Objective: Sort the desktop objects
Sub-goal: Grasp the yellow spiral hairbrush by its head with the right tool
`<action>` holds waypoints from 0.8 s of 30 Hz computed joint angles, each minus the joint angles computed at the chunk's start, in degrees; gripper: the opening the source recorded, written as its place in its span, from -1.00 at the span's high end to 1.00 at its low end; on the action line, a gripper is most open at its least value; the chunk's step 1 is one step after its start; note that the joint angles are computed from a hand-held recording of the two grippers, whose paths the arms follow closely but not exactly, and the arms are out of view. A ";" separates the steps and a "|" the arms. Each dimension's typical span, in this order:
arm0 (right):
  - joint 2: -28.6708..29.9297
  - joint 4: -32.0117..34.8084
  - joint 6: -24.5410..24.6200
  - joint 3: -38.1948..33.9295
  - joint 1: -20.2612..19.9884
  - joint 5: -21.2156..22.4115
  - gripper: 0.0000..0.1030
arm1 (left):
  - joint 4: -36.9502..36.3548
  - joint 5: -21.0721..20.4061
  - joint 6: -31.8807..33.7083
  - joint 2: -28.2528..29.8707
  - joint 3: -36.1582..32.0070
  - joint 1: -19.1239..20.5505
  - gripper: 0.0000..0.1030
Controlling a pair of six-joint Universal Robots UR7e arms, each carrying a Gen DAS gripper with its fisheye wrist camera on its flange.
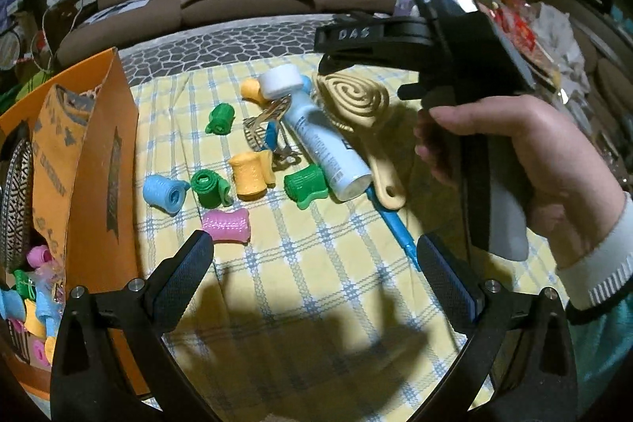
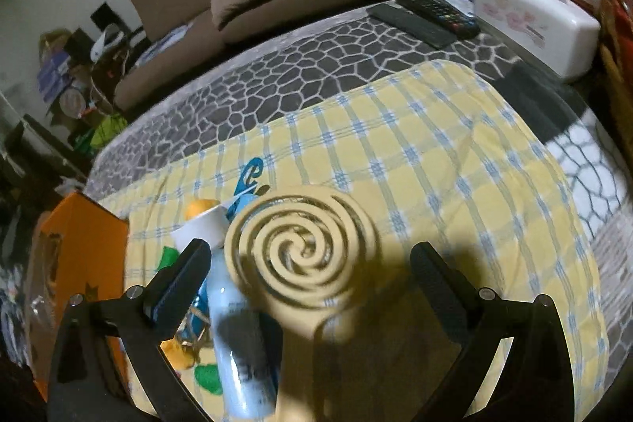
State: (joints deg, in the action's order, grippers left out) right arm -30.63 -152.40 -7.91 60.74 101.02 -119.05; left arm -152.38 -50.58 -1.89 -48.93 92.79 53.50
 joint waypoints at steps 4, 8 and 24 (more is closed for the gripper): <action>2.45 1.86 -1.30 -3.09 -0.05 -2.39 -0.98 | 0.68 0.02 -0.21 0.45 -0.45 0.25 -1.00; 3.09 2.30 -1.15 -4.39 -0.24 -1.31 -0.98 | 1.52 0.23 -0.56 0.74 -0.56 0.37 -1.00; 3.83 3.13 -2.58 -4.87 -1.09 0.75 -0.92 | 1.49 0.23 -0.18 1.50 -0.85 0.36 -1.00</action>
State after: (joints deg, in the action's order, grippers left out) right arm -26.80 -149.27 -10.49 55.87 99.93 -118.30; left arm -150.89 -50.35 -2.07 -47.43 91.94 53.86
